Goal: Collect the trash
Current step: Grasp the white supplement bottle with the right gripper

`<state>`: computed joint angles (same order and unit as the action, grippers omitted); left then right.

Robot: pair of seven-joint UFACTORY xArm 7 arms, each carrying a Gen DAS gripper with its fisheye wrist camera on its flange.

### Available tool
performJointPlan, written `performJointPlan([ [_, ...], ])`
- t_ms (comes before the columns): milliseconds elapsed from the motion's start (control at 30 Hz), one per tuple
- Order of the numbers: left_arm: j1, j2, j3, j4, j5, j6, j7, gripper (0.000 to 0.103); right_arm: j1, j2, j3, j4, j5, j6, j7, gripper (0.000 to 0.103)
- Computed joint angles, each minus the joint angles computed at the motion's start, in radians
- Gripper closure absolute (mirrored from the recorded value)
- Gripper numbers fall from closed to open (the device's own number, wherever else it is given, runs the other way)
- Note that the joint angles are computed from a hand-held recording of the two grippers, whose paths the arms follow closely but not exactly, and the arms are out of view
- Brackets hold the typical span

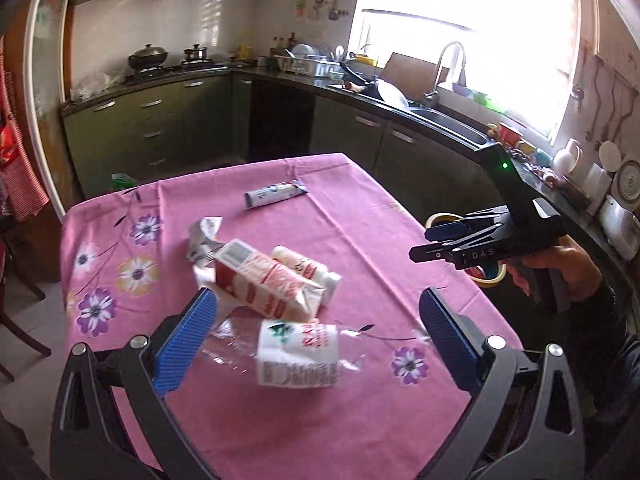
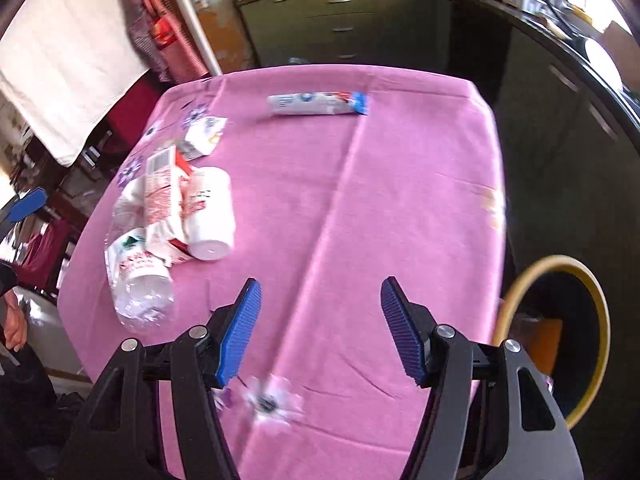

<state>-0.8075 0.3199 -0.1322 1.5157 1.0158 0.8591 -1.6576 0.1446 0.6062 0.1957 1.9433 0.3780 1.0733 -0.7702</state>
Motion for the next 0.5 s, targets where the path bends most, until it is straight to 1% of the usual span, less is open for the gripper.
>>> performJointPlan([
  [67,-0.007,-0.045,-0.003,-0.06,0.017,0.021,-0.04,0.006,0.04,0.037,0.019,0.054,-0.016,0.051,0.002,0.041],
  [133,0.003,-0.087,-0.017,-0.122,0.03,0.02,-0.083,0.006,0.078,0.053,0.03,0.074,-0.029,0.08,0.0,0.041],
  [233,0.03,-0.108,-0.039,-0.163,0.036,0.003,-0.111,0.006,0.136,0.041,0.013,0.039,-0.084,0.028,-0.004,0.042],
  [333,0.048,-0.124,-0.055,-0.194,0.051,-0.008,-0.131,0.006,0.155,0.067,0.001,0.072,-0.117,0.044,0.017,0.046],
  [367,0.053,-0.127,-0.058,-0.201,0.056,-0.013,-0.138,0.007,0.16,0.084,-0.002,0.091,-0.125,0.048,0.028,0.048],
  [500,0.07,-0.138,-0.07,-0.228,0.068,-0.032,-0.167,0.006,0.17,0.187,0.004,0.263,-0.128,0.158,0.067,0.05],
])
